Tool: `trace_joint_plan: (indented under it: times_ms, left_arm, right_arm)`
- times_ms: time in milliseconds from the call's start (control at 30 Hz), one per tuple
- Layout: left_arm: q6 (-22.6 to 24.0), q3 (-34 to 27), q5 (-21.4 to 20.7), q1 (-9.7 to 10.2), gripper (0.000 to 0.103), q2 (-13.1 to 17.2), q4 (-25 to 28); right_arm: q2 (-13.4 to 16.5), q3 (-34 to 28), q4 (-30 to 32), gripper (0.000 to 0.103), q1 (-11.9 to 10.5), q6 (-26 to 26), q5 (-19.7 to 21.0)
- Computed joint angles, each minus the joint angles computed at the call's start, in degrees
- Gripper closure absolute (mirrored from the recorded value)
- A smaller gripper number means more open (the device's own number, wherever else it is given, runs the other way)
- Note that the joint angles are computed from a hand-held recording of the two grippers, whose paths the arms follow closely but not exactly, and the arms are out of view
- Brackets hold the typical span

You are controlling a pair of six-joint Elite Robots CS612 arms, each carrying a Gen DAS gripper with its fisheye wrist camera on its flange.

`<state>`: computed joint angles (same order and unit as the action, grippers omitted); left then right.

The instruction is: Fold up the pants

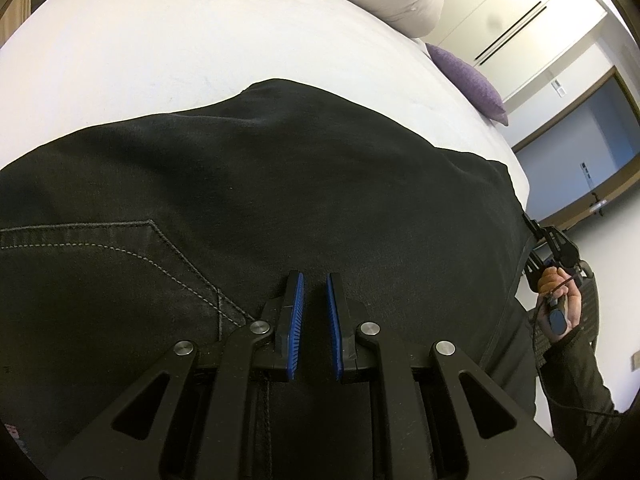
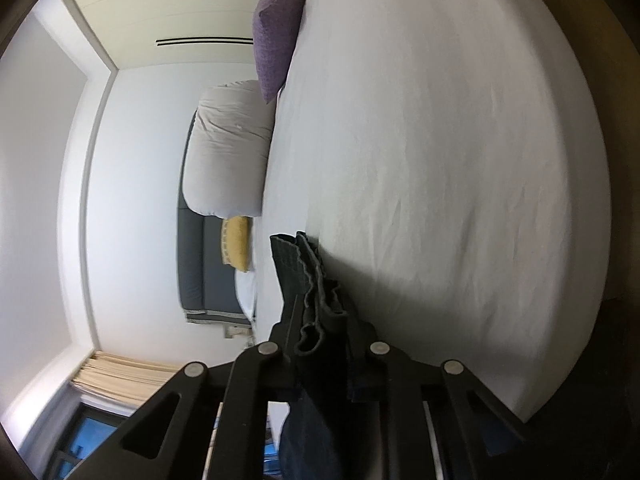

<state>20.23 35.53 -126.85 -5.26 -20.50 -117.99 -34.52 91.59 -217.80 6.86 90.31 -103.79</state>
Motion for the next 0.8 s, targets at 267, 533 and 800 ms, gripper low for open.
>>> trace_joint_plan:
  times_ms: [267,533,800]
  left_arm:
    - [-1.0,-0.8,-0.4,0.03,0.091,0.5,0.3]
    - [-4.8,-3.2,-1.9,0.27,0.091,1.5,2.6]
    - [-7.8,-6.4,-10.0,0.35,0.020,2.7,6.6]
  right_arm:
    - [-4.5,-2.7,16.5,0.089,1.3,-11.9,-2.3]
    - [-2.4,-20.5,46.4,0.089,7.4,-42.8,-3.9]
    - [7.2,-39.5,72.6,0.088,12.6,-60.7,-14.4]
